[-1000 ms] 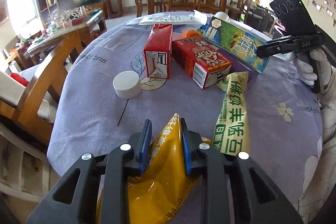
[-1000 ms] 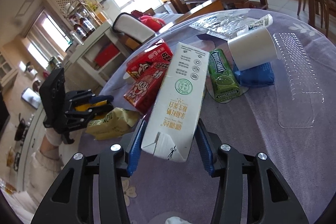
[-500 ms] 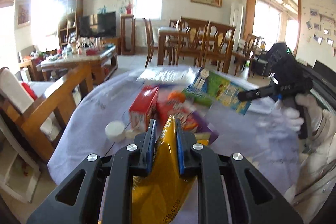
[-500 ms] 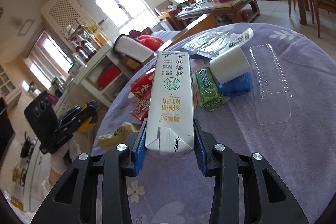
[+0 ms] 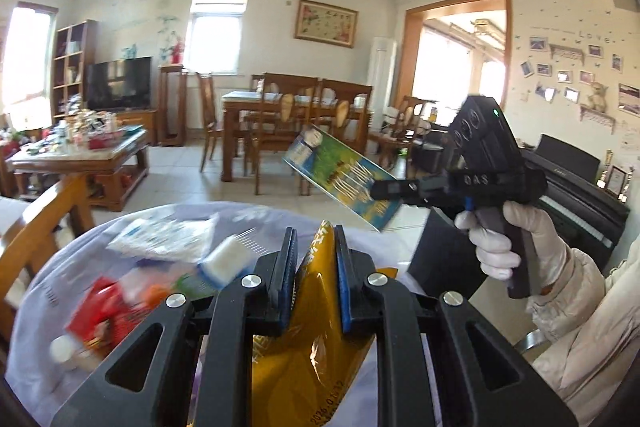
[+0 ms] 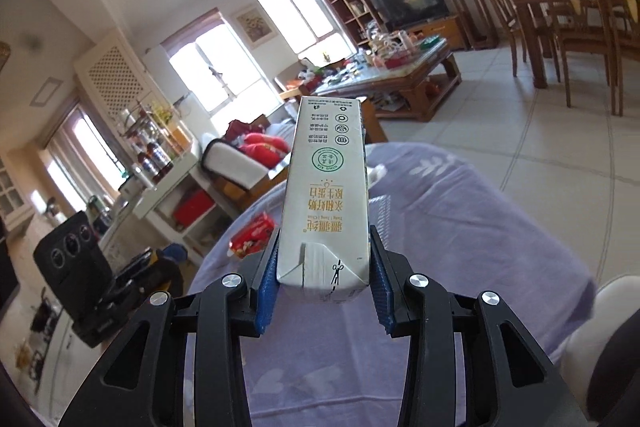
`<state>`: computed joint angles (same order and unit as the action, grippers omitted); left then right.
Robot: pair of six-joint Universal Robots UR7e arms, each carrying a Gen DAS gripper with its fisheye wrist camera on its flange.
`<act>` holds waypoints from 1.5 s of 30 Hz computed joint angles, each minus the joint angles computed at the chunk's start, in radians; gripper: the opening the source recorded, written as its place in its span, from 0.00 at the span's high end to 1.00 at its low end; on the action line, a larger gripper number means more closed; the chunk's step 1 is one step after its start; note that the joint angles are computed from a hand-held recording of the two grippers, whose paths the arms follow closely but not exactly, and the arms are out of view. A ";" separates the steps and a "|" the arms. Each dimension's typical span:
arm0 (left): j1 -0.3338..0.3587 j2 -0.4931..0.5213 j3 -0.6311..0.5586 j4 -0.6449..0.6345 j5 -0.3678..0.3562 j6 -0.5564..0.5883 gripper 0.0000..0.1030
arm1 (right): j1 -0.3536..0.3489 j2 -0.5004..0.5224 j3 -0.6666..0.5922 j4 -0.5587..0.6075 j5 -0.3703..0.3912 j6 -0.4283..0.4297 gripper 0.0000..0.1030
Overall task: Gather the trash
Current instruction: 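Carry the yellow wrapper and milk carton over the black trash bin with both tools, then open both tools to drop the wrapper and carton into the bin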
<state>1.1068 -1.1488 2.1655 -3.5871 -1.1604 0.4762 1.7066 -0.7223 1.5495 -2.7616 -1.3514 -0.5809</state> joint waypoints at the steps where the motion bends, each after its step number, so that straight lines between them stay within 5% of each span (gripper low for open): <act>1: -0.013 0.030 -0.020 0.005 -0.014 -0.007 0.82 | -0.002 -0.017 -0.003 -0.005 -0.012 -0.013 0.62; 8: -0.049 0.285 -0.256 0.086 -0.143 -0.039 0.82 | -0.081 -0.160 0.026 -0.034 -0.090 -0.124 0.62; 16: -0.056 0.591 -0.644 0.295 -0.390 -0.085 0.82 | -0.281 -0.322 0.092 -0.101 -0.129 -0.105 0.62; 23: -0.042 0.849 -1.016 0.515 -0.590 -0.201 0.82 | -0.404 -0.346 0.088 -0.113 -0.193 -0.094 0.61; 29: -0.017 1.006 -1.247 0.636 -0.674 -0.299 0.82 | -0.442 -0.319 0.084 -0.107 -0.274 -0.109 0.61; 37: 0.026 1.078 -1.349 0.694 -0.755 -0.416 0.82 | -0.434 -0.264 0.068 -0.141 -0.393 -0.152 0.61; 41: 0.031 1.118 -1.422 0.744 -0.823 -0.441 0.81 | -0.442 -0.239 0.042 -0.140 -0.402 -0.156 0.62; 45: 0.030 1.126 -1.427 0.771 -0.813 -0.428 0.79 | -0.447 -0.231 0.019 -0.116 -0.398 -0.147 0.61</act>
